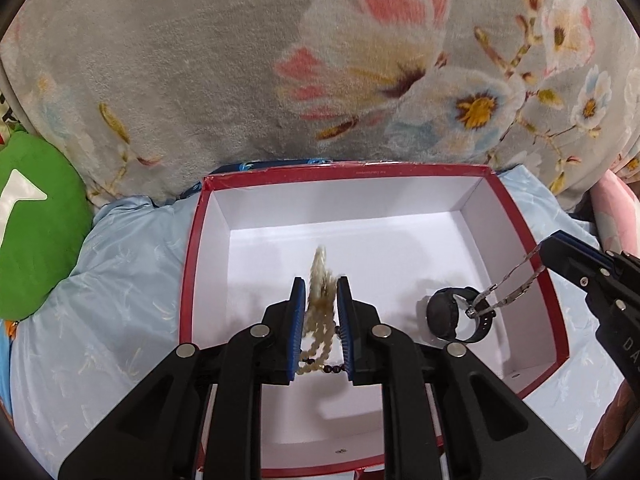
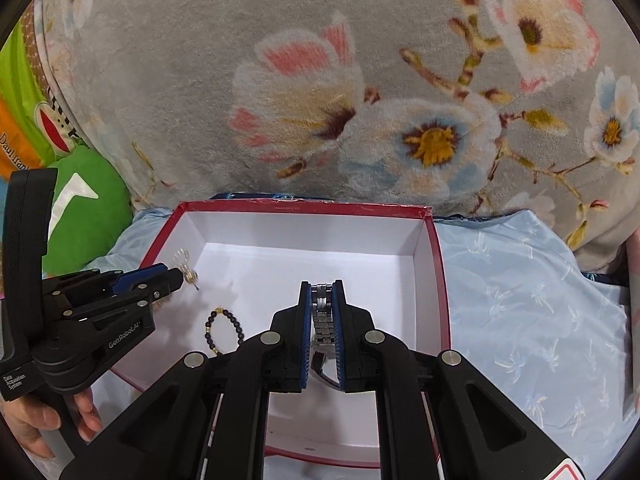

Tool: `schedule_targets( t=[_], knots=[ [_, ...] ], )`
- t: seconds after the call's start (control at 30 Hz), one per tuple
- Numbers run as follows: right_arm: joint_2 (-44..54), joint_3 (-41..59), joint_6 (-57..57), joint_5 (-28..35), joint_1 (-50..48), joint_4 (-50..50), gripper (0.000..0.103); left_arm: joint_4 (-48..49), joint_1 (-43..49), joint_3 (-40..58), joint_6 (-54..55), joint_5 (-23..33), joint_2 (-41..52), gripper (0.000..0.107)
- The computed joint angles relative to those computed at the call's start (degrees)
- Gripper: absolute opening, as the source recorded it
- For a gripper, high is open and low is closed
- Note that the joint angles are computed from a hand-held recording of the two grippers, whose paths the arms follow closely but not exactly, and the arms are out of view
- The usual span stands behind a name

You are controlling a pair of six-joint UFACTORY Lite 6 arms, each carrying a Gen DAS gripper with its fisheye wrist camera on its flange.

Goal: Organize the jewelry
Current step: 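Carry pearl necklace and silver watch into the red box and open both grippers, then lift both open grippers out of the red box back over the table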

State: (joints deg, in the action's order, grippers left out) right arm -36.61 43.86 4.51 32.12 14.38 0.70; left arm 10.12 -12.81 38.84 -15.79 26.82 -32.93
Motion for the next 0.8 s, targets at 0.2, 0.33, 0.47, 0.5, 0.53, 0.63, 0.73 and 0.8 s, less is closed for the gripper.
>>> schedule_targets(
  t=[0.2, 0.33, 0.47, 0.5, 0.53, 0.63, 0.73, 0.8],
  knots=[
    [1.6, -1.4, 0.8, -2.0, 0.9, -1.1, 0.01, 9.2, -2.1, -0.9, -10.3, -1.1, 1.0, 0.043],
    [0.7, -2.4, 6.3, -3.3, 2.8, -6.7, 0.029, 15.0, -3.7, -1.3, -16.6, -0.5, -0.1, 0.069],
    [-0.8, -2.1, 9.7, -3.6, 3.6, -9.7, 0.039, 17.8, -4.6, -1.6, -19.8, 0.1, -1.0, 0.074],
    [-0.8, -1.9, 9.9, -3.5, 3.7, -9.7, 0.039, 17.6, -4.6, -1.6, -19.7, 0.0, -1.1, 0.074],
    [-1.0, -1.8, 9.9, -3.4, 3.7, -9.5, 0.039, 18.0, -4.8, -1.6, -20.1, 0.3, -1.1, 0.074],
    [-1.3, -1.6, 10.6, -3.1, 4.1, -10.2, 0.039, 17.6, -4.7, -1.7, -19.7, 0.3, -1.2, 0.074],
    [-1.8, -1.7, 11.0, -2.8, 4.3, -10.4, 0.04, 17.7, -4.9, -1.7, -19.8, 0.7, -1.7, 0.074],
    [-2.3, -1.9, 11.4, -2.5, 4.5, -10.6, 0.04, 17.4, -5.0, -1.7, -19.7, 1.1, -2.2, 0.074]
  ],
)
